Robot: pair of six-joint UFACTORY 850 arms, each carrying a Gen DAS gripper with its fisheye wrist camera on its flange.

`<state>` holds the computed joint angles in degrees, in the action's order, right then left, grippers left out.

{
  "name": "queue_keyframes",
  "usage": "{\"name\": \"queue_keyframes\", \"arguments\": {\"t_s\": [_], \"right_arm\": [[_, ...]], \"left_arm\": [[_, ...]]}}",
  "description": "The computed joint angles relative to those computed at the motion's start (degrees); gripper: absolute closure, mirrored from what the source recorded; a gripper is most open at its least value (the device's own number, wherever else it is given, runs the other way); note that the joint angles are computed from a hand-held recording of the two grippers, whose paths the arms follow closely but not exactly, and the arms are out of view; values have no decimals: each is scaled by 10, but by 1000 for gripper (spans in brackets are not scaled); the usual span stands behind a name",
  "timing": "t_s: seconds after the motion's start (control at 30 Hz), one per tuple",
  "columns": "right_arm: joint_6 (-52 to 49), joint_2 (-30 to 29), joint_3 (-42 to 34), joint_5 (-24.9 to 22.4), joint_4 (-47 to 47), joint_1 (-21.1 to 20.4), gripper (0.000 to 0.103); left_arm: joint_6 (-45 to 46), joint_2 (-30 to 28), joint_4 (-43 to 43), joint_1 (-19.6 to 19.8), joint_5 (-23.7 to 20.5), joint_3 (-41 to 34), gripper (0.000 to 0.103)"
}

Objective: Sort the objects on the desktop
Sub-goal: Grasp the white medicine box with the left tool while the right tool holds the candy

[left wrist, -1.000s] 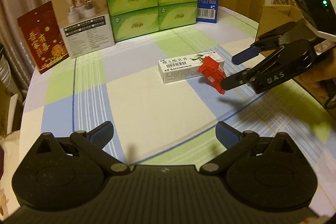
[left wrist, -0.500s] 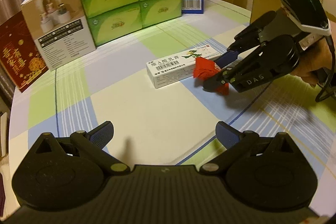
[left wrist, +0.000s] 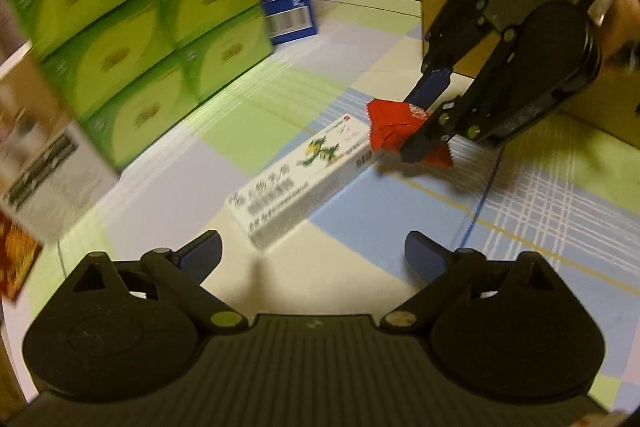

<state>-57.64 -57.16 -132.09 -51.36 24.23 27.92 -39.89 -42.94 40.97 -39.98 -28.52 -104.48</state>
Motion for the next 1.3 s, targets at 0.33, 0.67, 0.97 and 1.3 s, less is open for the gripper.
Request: {"name": "queue_keyframes", "arguments": {"t_s": [0.33,0.67,0.97,1.3], "right_arm": [[44,-3,-2,-7,-47,2,79],[81,-13,-3,4,-74,6,79],[99,3,23,16,-69,4,79],[79,122,198,34,-54,6,79]], "left_arm": [[190,-85,-113,21,-27,-128,20],[268,-142,-176,33,-77,-220,27],[220,-144,-198,22,-121,-237,63],[-24,-82,-147,-41,-148,-146,70]]}}
